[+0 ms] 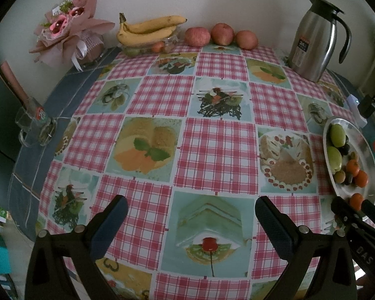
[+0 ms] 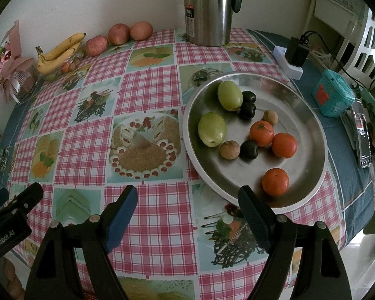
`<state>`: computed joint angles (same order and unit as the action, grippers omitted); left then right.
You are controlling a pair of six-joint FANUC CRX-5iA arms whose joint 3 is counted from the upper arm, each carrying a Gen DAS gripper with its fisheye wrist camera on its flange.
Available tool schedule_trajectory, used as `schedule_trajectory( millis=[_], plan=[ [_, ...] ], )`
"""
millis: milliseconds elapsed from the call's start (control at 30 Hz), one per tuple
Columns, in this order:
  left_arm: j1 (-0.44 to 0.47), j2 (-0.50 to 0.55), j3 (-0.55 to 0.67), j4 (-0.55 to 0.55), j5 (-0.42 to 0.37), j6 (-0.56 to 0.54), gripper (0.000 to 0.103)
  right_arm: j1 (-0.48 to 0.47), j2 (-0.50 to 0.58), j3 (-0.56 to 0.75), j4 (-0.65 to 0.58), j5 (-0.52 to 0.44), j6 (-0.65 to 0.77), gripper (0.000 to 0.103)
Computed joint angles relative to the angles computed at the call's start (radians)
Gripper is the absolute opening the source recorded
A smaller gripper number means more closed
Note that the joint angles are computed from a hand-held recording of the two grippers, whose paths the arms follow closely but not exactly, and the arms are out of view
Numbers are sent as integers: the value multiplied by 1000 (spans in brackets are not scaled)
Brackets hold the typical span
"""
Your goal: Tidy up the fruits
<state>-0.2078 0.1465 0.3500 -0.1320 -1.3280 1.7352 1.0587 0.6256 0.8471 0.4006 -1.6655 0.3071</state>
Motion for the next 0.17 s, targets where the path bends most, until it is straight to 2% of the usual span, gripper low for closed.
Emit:
schedule_trajectory(
  millis=[167],
  plan=[
    [0, -1, -1, -1, 0, 5, 103, -1, 1, 1, 0, -1, 1, 83]
  ],
)
